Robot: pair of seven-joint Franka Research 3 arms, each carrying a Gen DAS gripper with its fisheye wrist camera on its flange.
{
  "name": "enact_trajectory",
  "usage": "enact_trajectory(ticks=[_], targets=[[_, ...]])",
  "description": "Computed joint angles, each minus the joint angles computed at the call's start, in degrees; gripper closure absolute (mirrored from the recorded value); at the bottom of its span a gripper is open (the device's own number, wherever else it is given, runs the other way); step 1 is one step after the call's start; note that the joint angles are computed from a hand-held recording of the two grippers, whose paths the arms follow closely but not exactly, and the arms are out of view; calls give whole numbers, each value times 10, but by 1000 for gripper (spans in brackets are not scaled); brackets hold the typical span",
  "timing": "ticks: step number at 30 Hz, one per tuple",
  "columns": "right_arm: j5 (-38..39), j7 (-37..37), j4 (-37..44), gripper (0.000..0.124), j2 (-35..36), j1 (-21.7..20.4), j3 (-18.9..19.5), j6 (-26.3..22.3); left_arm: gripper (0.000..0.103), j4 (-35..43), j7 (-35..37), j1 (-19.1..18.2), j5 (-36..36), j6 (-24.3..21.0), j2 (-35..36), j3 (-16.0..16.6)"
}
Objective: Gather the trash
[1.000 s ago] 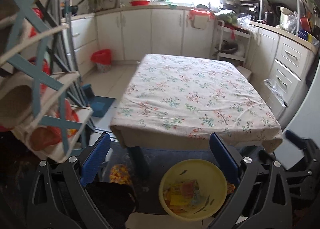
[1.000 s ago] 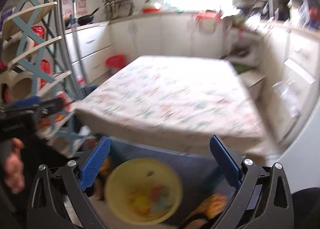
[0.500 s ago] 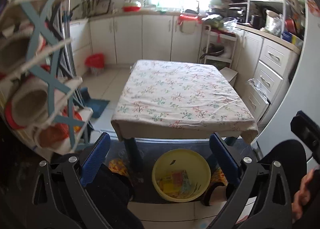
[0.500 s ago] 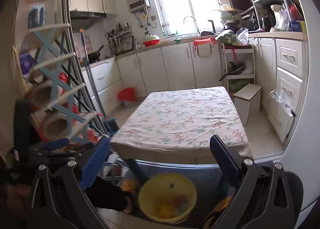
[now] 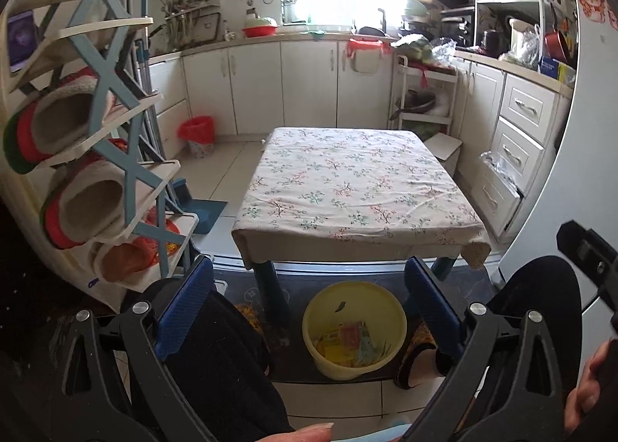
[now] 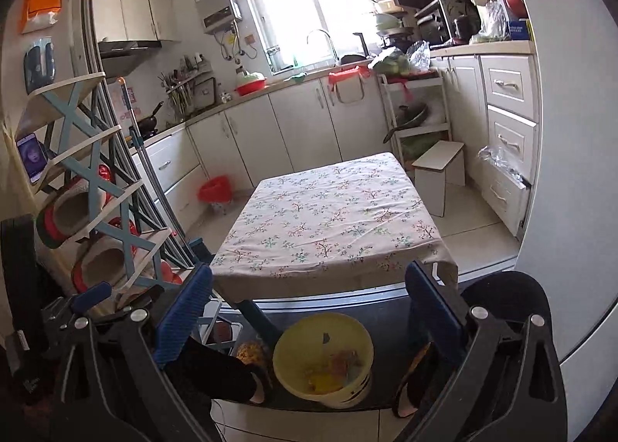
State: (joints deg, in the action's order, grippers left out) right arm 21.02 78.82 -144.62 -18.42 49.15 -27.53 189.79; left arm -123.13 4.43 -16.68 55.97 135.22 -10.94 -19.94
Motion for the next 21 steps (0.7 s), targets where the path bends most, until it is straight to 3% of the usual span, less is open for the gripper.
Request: enact_trajectory(ticks=[9,21], targets=[[-35,19,-26,28,-19,-60,61,31,8,-5,-10,-1,7,-9,-14,-6],[-87,56,-33,28,-25,-74,65,35,8,-10,-17,1,13,-16,-23,-11]])
